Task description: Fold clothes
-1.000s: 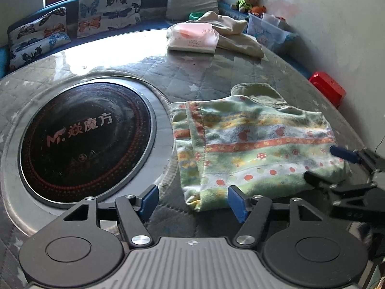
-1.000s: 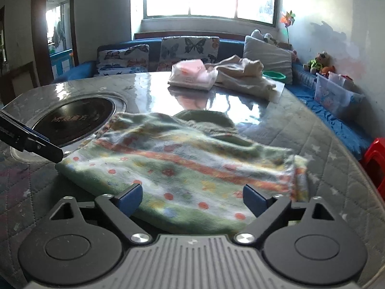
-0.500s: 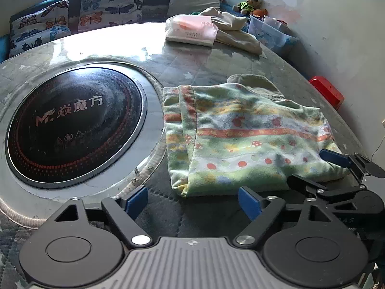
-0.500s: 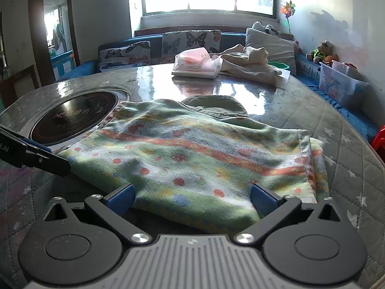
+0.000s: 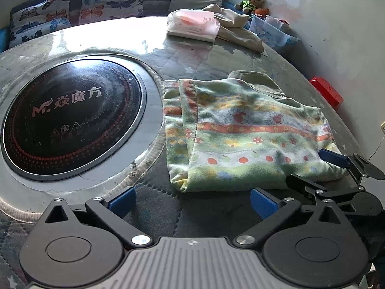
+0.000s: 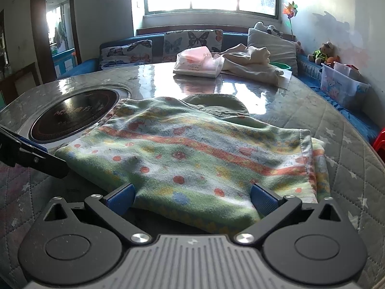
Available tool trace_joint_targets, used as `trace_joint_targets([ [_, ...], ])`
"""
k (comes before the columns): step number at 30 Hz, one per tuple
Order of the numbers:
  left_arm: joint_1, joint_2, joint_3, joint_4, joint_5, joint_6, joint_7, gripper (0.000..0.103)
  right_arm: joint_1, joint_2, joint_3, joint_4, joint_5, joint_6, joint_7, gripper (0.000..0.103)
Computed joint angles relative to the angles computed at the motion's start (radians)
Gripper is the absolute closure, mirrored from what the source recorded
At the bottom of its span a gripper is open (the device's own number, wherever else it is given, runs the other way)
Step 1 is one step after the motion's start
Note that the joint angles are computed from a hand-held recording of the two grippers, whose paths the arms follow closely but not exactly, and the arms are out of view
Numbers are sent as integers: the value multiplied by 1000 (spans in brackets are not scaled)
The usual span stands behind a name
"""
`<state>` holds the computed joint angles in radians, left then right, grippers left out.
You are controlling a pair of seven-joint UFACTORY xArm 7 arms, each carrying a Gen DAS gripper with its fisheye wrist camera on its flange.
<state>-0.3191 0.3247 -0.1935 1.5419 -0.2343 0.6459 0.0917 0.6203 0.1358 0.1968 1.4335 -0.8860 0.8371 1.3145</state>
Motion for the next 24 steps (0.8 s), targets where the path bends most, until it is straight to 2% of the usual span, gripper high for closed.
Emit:
trace_joint_targets([
  [9, 5, 12, 0, 24, -20, 25, -16, 0, 3, 11, -3, 21, 25, 18, -25, 0],
  [17, -29, 17, 19, 26, 70, 13, -68, 0, 7, 21, -5, 42, 55, 40, -46, 0],
  [24, -33, 20, 19, 29, 97, 14, -82, 0, 17, 20, -9, 34, 31, 39, -29, 0],
])
